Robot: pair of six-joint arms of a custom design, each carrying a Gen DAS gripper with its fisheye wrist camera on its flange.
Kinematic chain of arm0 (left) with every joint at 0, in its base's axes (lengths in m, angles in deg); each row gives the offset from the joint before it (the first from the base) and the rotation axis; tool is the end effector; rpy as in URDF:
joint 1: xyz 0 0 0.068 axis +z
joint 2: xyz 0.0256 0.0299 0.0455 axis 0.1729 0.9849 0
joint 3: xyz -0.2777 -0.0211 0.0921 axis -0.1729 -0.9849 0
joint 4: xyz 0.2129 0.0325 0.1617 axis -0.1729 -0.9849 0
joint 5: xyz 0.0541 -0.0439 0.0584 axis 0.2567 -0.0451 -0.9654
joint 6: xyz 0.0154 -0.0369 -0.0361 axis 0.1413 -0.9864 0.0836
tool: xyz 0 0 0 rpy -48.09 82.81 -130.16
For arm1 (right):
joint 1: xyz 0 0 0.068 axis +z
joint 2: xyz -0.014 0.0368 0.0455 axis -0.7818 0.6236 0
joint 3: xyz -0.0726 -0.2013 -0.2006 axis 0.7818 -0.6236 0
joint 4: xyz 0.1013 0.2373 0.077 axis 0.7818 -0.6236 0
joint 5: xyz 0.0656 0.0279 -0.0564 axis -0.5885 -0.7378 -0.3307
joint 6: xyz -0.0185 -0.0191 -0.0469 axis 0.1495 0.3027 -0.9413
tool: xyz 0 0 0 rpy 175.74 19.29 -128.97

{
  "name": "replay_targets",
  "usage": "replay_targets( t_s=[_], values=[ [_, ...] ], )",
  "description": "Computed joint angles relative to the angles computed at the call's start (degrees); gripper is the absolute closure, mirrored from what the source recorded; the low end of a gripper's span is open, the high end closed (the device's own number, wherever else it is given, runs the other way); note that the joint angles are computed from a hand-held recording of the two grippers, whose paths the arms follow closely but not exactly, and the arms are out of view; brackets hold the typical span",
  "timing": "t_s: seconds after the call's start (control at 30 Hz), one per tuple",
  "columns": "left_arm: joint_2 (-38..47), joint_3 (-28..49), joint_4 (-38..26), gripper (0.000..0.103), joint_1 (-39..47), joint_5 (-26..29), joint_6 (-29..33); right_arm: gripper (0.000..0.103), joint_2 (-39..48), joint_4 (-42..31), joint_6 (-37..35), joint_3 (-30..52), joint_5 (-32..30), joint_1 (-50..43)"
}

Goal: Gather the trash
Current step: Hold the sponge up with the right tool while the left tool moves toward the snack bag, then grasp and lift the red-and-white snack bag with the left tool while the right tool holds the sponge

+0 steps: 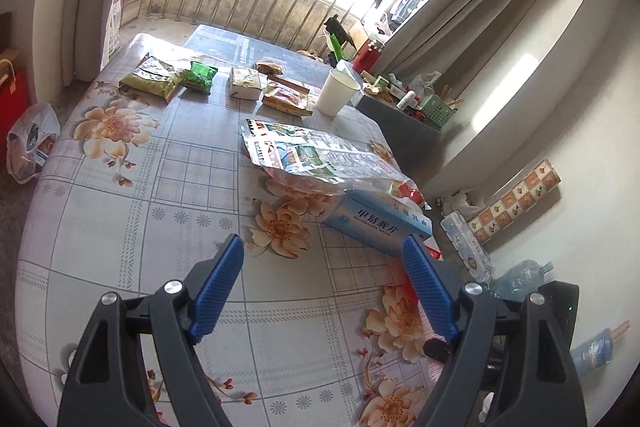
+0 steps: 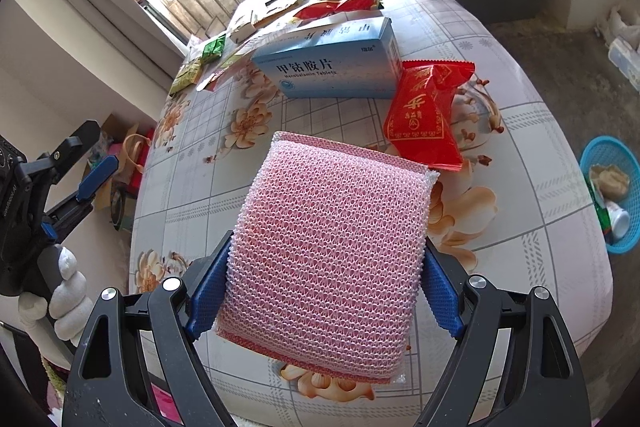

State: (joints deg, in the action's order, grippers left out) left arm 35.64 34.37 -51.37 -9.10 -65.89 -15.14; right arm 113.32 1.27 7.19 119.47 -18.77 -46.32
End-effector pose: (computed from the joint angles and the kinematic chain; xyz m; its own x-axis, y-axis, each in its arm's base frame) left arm 0.1395 -0.0517 0.4361 -0.6986 -0.3605 -0.6180 -0.0044 0.8660 -0.5001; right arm 0.2011 0.0319 0.3869 -0.9155 0.0400 -0.4003 -0.1370 0.9046 0.4037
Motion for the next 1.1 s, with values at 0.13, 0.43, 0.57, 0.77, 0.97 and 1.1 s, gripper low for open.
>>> replay_targets(
  t_s=[0.13,0.43,0.57,0.77,0.97,1.1],
  values=[
    [4.3,-0.8,5.1,0.024,7.2,14.9,-2.0,0.024,0.3,-0.2,-0.7,0.0,-1.7,-2.6],
    [12.8,-12.2,26.4,0.024,9.4,30.8,-27.7,0.024,1.2,-1.0,-2.2,-0.5,-3.1,-5.3],
    [13.1,-15.9,34.0,0.024,8.6,29.0,-35.1,0.024,1.7,-1.2,-2.6,-0.5,-3.5,-5.7],
    [15.1,-16.5,39.9,0.025,8.1,24.3,-40.3,0.024,2.9,-0.6,-2.5,-0.9,-3.5,-5.4],
    [17.6,-16.1,41.4,0.048,8.8,22.3,-41.6,0.024,2.6,0.1,-2.0,-1.9,-2.9,-4.7],
    [17.6,-16.3,43.4,0.073,8.3,21.8,-41.0,0.024,2.7,0.4,-1.6,-2.5,-2.7,-4.8]
  ],
)
